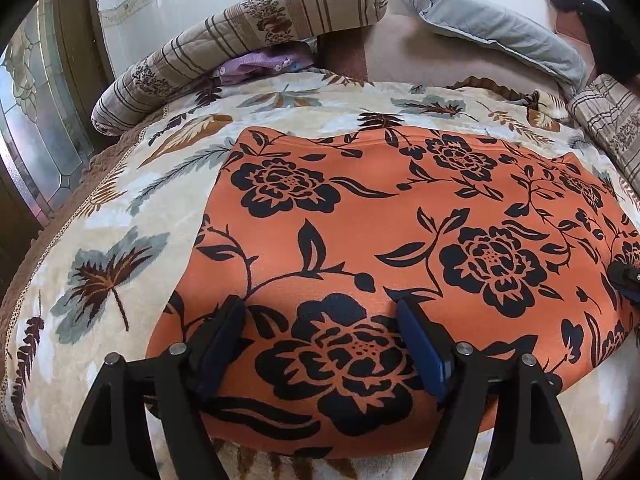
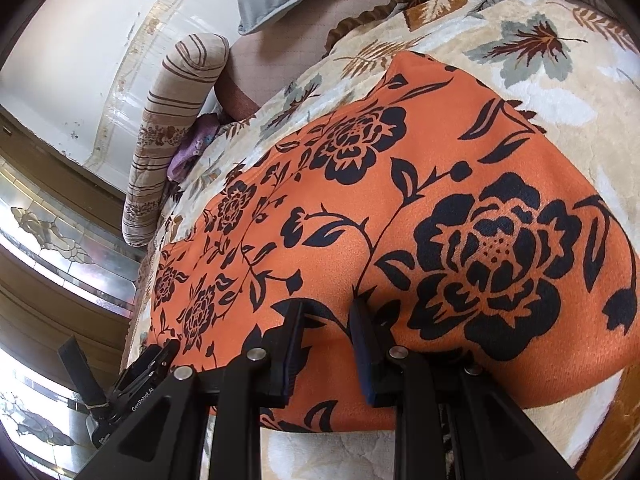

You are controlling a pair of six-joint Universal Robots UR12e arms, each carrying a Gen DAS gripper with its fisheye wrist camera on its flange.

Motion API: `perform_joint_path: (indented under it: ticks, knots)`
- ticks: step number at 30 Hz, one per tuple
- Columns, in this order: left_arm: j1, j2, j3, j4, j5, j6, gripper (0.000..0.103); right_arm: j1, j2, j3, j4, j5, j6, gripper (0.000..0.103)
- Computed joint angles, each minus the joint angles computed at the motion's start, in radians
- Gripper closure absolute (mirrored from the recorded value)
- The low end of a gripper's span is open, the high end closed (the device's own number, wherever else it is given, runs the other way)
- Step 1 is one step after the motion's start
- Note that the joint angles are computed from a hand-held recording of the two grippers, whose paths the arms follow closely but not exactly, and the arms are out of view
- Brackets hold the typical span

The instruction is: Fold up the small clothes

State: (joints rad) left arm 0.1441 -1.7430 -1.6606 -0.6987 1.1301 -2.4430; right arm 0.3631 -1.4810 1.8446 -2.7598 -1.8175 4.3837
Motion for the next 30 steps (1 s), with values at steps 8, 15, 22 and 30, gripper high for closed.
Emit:
perform_joint_path:
  ticks: [8,15,22,30]
  knots:
    - [0.000,0.002,-0.014,0.033,-0.002,-0.024,0.021,0.016,0.007,-0.002,-0.007,-0.047,-0.007,0.075]
    - [0.006,0.006,-0.026,0.051,-0.018,-0.034,0.020,0.031,0.012,-0.004,-0.013,-0.087,-0.010,0.075]
    - [0.011,0.011,-0.030,0.048,-0.029,-0.033,0.020,0.041,0.017,-0.010,-0.004,-0.117,-0.020,0.075]
    - [0.014,0.013,-0.033,0.048,-0.037,-0.035,0.019,0.050,0.023,-0.011,-0.007,-0.144,-0.035,0.075]
